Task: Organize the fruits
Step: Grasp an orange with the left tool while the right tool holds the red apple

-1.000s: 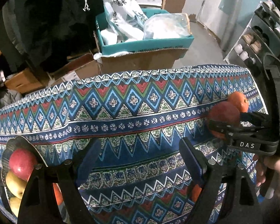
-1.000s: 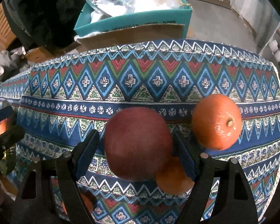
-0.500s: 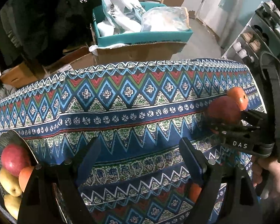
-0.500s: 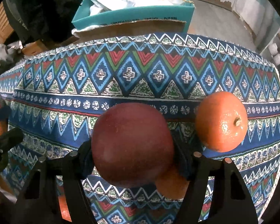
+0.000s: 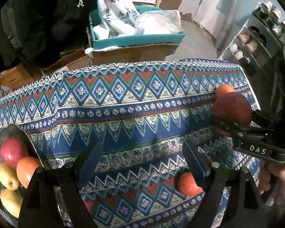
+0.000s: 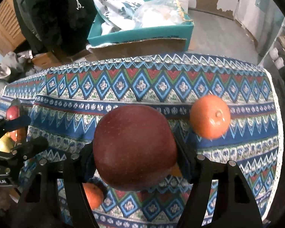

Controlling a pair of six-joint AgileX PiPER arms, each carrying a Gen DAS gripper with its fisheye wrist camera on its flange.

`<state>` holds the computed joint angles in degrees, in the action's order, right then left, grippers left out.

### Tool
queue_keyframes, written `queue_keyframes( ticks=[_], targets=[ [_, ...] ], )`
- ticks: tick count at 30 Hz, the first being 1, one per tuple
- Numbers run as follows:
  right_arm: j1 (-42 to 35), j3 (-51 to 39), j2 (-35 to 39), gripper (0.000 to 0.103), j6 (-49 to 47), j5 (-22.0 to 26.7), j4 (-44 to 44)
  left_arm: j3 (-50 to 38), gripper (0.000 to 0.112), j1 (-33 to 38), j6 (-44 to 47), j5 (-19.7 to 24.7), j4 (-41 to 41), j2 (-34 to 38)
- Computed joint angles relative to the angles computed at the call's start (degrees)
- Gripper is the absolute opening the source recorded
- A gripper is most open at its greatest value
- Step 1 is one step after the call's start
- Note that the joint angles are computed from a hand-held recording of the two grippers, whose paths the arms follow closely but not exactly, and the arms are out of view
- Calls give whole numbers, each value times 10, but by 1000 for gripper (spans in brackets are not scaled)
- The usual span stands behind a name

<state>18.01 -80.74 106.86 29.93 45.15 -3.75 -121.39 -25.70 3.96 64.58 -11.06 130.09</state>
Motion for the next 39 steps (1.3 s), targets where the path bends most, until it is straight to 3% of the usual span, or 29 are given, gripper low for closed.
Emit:
queue_keyframes(
  ticks=[17,33,36,39],
  targets=[
    [13,185,-144,71,76,-32,-26,168,87,-71,-3,-65,10,-70],
    [0,235,-156,71,76,-59,-7,189,87,-108,-22,-87,43,-37],
    [3,230,-149,71,71,-61,-3,198,82,-109,-23,-100,41,-36],
    [5,227,-143,71,68,-61,-4,210,67,-103,6,-110,10,-41]
  ],
)
